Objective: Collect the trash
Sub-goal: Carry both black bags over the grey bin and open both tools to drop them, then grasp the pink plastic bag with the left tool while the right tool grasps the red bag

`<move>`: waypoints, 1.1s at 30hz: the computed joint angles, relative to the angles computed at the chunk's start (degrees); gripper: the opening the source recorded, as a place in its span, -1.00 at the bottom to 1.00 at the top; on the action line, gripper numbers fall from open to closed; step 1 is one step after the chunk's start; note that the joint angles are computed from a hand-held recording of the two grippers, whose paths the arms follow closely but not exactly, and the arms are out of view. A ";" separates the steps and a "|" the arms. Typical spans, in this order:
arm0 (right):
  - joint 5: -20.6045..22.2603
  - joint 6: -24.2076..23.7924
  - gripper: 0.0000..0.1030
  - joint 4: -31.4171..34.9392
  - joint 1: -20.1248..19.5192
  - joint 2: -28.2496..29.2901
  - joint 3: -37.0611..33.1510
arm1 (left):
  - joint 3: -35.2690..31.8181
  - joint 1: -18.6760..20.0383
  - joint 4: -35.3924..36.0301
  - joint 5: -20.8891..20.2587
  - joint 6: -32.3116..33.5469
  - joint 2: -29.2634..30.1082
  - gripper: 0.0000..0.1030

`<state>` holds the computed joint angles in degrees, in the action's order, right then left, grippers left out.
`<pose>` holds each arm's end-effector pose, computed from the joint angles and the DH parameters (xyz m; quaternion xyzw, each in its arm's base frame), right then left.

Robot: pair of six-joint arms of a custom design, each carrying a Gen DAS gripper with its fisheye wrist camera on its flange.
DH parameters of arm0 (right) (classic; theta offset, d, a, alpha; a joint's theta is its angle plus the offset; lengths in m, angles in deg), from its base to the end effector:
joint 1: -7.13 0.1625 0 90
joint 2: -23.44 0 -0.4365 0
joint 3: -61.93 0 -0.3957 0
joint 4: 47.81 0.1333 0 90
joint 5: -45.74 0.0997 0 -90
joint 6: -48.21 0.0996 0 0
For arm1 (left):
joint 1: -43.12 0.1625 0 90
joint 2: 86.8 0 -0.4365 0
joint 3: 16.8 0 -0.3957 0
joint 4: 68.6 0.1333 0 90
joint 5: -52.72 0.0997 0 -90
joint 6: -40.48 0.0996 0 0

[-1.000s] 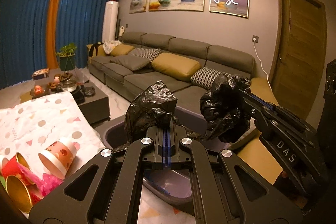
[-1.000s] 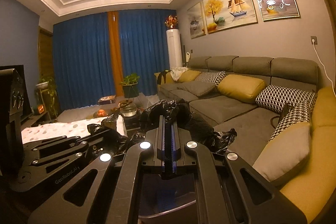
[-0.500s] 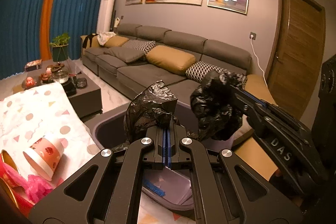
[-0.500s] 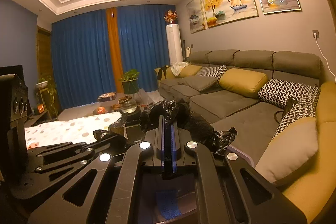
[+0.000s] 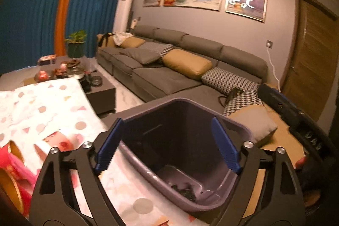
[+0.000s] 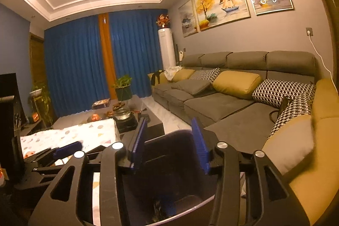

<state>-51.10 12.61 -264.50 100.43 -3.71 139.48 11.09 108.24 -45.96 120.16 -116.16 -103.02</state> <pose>0.1650 -0.7521 0.1302 0.2267 -0.7525 0.5792 0.2166 -0.1921 -0.8219 0.0702 0.2710 0.8288 -0.4603 0.1669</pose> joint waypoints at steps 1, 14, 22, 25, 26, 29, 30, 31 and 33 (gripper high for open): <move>-0.09 0.12 0.01 -0.75 0.19 -0.25 0.68 | 4.76 -0.19 -3.48 -0.70 -0.26 -2.48 0.72; -0.97 -0.07 0.59 -8.20 2.99 -2.27 10.57 | 47.47 -4.41 -37.23 -18.26 3.76 -25.74 0.87; 1.54 -1.69 0.60 -8.34 5.39 -2.04 16.38 | 68.61 -5.09 -54.80 -28.15 8.01 -39.09 0.87; 3.04 -2.65 0.60 -6.82 6.62 -1.24 17.71 | 76.27 -5.06 -62.23 -33.10 9.81 -44.50 0.87; 3.71 -2.99 0.60 -6.13 7.12 -0.65 18.02 | 77.68 -4.96 -63.44 -34.25 9.90 -45.74 0.87; 4.80 -3.05 0.60 -2.98 8.60 0.91 18.22 | 83.37 -4.82 -68.94 -38.36 10.32 -50.26 0.87; 5.10 -3.06 0.60 -2.12 9.04 1.57 17.99 | 84.57 -4.89 -70.56 -39.59 10.98 -51.33 0.87; 5.46 -3.27 0.60 -1.05 9.60 2.32 17.70 | 86.60 -4.88 -73.70 -41.10 12.83 -53.07 0.87; 5.85 -3.77 0.59 1.46 10.62 3.65 16.83 | 88.88 -4.89 -77.52 -42.92 15.32 -55.21 0.87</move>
